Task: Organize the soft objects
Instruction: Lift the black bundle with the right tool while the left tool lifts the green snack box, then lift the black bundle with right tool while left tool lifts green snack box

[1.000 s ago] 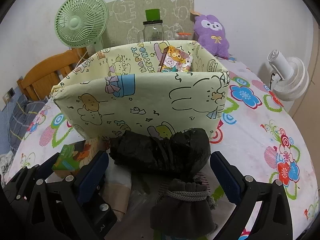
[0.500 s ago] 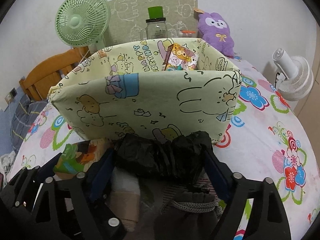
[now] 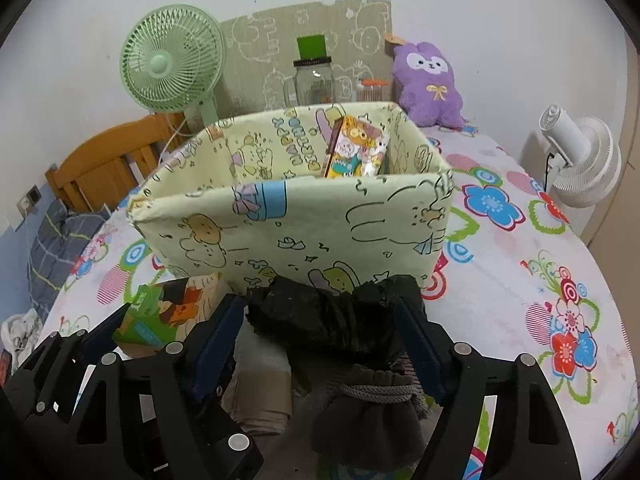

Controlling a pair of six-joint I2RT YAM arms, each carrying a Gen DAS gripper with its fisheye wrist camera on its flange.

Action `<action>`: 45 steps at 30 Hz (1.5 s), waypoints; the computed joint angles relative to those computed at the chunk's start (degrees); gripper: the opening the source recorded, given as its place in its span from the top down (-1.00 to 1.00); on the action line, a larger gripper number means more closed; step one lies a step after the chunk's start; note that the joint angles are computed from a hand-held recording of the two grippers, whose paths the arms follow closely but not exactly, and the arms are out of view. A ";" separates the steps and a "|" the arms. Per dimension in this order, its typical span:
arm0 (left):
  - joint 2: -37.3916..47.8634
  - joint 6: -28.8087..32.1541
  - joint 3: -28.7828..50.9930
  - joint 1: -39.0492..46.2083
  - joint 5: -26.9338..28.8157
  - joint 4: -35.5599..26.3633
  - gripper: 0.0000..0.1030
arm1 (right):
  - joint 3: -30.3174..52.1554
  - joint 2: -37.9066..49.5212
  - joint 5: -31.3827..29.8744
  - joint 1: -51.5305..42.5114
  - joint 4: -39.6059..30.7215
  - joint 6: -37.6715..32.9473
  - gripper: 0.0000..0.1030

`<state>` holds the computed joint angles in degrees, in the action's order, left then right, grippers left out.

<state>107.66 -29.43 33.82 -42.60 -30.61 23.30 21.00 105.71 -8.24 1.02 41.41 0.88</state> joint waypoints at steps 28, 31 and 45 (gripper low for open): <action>3.95 0.42 1.58 3.67 4.15 1.07 -0.40 | 4.62 5.55 -1.30 1.24 -2.21 0.36 0.20; 3.64 0.63 1.45 3.57 4.15 1.10 -0.40 | 4.52 5.23 -1.34 1.16 -2.29 0.40 0.26; -1.55 0.12 -0.16 0.83 0.96 -0.45 -0.40 | -0.35 -2.45 -0.75 0.35 -1.48 -0.16 0.30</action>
